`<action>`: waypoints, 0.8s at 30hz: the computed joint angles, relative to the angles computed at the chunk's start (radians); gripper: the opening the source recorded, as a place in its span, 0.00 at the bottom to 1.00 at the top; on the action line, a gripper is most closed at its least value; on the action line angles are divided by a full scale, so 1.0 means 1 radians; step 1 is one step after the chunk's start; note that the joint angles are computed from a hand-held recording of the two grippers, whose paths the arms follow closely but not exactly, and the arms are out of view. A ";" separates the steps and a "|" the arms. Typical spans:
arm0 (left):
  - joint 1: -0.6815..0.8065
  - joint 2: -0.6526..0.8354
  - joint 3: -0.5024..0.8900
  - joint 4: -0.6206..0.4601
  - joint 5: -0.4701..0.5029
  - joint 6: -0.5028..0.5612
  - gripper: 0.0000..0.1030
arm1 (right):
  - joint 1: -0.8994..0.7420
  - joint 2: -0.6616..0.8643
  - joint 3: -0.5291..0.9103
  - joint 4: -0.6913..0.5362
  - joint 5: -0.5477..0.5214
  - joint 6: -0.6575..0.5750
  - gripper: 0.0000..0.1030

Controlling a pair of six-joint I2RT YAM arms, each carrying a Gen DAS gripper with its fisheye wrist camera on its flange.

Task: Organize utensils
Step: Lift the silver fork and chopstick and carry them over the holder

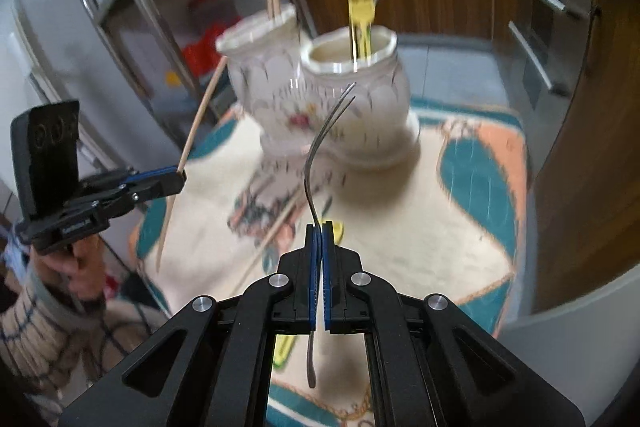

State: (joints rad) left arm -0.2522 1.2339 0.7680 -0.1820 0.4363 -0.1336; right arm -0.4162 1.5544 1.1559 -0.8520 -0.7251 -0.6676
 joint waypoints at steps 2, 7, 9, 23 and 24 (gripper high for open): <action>-0.010 -0.011 -0.024 0.086 -0.006 -0.052 0.05 | -0.010 -0.018 -0.004 0.004 -0.036 0.011 0.03; -0.007 -0.017 -0.054 0.268 -0.012 -0.135 0.05 | -0.004 -0.074 -0.034 0.088 -0.089 0.083 0.03; -0.004 -0.026 -0.064 0.321 -0.020 -0.152 0.05 | -0.013 -0.087 -0.031 0.123 -0.136 0.120 0.03; -0.066 0.121 0.058 0.625 -0.301 -0.205 0.05 | 0.065 -0.137 -0.056 0.602 -0.125 0.508 0.03; -0.068 0.135 0.067 0.640 -0.315 -0.205 0.05 | 0.076 -0.137 -0.065 0.644 -0.110 0.530 0.03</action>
